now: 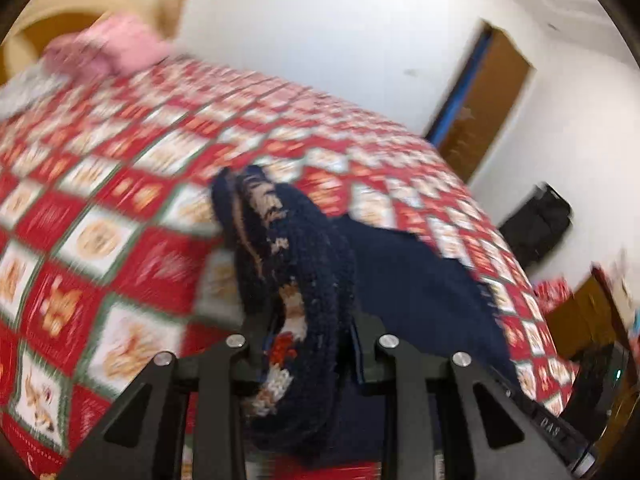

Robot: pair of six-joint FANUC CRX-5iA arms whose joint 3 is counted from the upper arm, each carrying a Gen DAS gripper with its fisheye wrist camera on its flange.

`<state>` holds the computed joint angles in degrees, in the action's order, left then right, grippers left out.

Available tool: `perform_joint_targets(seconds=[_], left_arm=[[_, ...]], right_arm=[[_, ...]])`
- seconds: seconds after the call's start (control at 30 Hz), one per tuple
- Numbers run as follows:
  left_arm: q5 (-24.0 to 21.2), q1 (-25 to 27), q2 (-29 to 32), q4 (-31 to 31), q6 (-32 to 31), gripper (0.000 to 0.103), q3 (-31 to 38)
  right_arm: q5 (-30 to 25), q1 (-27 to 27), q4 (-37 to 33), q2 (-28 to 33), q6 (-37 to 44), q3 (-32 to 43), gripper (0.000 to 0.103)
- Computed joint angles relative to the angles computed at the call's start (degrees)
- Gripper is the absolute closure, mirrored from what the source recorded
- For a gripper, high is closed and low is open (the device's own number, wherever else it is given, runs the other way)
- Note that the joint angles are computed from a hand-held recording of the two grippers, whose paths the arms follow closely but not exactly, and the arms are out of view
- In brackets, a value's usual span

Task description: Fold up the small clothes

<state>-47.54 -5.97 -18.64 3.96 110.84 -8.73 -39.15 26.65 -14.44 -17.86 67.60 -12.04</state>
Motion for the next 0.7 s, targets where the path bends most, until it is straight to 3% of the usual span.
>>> perform_joint_targets(seconds=[0.23,0.33,0.43,0.5,0.57,0.6,0.63,0.7], left_arm=[[1.81,-13.73,7.65,-5.5,-2.18,0.077,6.92],[2.06,-17.68,10.39,-7.45,-3.4,0.077,7.31],[0.16,-19.34,12.65,-9.1,-4.34,0.078,7.67],[0.34,-20.31,12.3,-11.72,-3.57,0.078,7.47],[1.51,-19.08,11.26,-10.06,-5.17,0.078,6.36],[1.65,-18.89,11.19,-9.59,-5.27,0.077,6.39],[1.98,-18.48,10.83,-9.12,-5.57,0.078,6.02],[2.35,-19.42,11.21,-10.48,-4.36,0.077,6.33]], right_arm=[[-0.42,-4.94,3.71,-5.91,-4.77,-4.27,0.09],[-1.45,-6.73,1.67,-6.07,-4.32,-4.53,0.09],[-3.83,-9.76,-5.26,-4.62,0.56,-2.05,0.089],[-7.27,-15.19,-17.63,-1.9,9.79,2.22,0.089],[-11.77,-20.06,-28.06,1.63,16.03,6.74,0.07],[-14.47,-22.09,-32.82,4.2,19.03,9.71,0.039],[-15.48,-22.37,-34.57,5.75,20.4,11.52,0.016],[-16.04,-21.63,-35.27,9.02,22.84,15.33,0.015]])
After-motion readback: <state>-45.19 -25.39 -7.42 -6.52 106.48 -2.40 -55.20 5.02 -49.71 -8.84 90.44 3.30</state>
